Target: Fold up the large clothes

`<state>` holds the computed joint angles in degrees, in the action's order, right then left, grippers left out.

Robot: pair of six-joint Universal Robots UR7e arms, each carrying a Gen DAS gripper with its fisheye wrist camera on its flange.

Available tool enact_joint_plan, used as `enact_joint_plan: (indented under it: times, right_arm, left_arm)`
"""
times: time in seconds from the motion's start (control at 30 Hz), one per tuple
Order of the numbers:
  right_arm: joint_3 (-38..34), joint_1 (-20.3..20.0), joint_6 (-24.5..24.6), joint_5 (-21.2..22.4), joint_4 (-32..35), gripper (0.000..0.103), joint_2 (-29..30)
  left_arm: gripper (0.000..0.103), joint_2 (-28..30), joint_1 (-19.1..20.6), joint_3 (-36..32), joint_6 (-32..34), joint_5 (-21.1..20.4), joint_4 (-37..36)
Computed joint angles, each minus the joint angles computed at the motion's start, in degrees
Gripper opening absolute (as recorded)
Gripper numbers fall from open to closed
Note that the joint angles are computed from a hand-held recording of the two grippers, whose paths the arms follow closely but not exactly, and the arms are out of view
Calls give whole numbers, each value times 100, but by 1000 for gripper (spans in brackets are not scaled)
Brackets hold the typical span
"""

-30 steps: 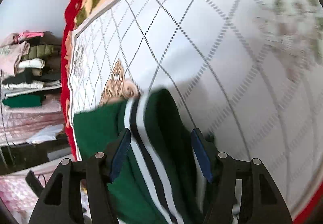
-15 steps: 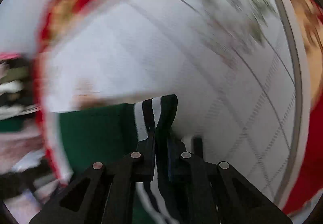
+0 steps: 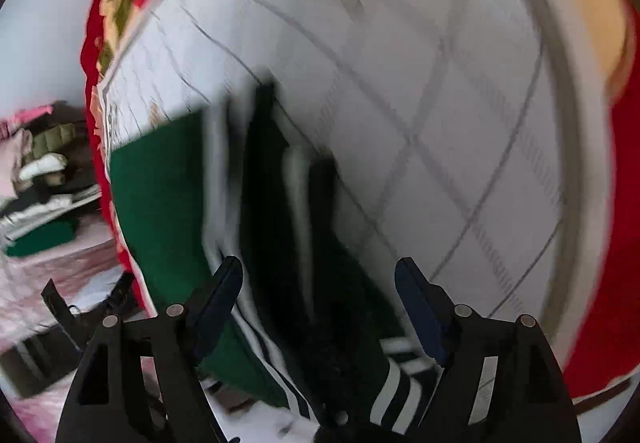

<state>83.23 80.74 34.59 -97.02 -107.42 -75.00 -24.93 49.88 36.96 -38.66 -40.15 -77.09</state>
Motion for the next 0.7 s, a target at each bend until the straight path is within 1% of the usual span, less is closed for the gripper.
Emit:
enact_joint_plan:
  times: [0.03,0.07,0.1,0.13,0.2,0.23,0.27,0.3,0.33,0.37,0.43,0.47,0.5,0.57,0.6,0.67,0.7]
  right_arm:
    - [376,-215,4,567,-376,80,-73]
    - [693,-382,-36,981,-723,79,-86]
    - [951,-479,84,1365,-1233,75,-15]
    - [1010,-512,35,1509,-1502,73,120]
    - [611,-351,-231,1447,-1602,67,533]
    - [424,-304,-332,1469,-1566,66,677]
    - [-4,-199,-600,1423,-1462,64,965]
    - [-248,-162,-775,1455,-1407,62,1111]
    - [-657,-86,-964,1392,-1268,62,1346]
    - [-1204,30,-1106,1088,-995,62,1635]
    - [-2075,299,-1256,48,-502,62,2004]
    - [-2270,377,-1268,-209,-396,62,2053]
    - [-2293,428,-1291,-226,-527,62,1995]
    - [-2221,438,-1316,158,-694,62,1883]
    - [-2259,466,-1461,354,-648,62,1924]
    - [-2450,484,-1661,396,-336,62,2092]
    - [-2643,456,-1711,454,-54,62,2288]
  left_arm:
    - [103,-29,5,34,-45,-23,19]
    - [103,-45,11,50,-84,-37,67]
    - [103,-73,17,75,-158,-55,167]
    - [103,-97,21,102,-196,-65,211]
    - [103,-190,28,225,-317,-41,319]
    - [103,-226,32,272,-361,-26,352]
    - [103,-264,35,319,-404,-8,381]
    - [103,-297,44,356,-473,11,436]
    - [103,-309,51,363,-531,10,485]
    - [103,-320,60,364,-567,-8,513]
    - [103,-317,61,329,-630,-35,554]
    - [103,-315,49,318,-629,-29,514]
    - [103,-321,38,330,-614,-14,466]
    - [103,-303,17,310,-568,27,359]
    - [103,-271,14,278,-527,46,304]
    - [103,-137,23,75,-519,72,383]
    - [103,-80,33,-12,-498,60,377]
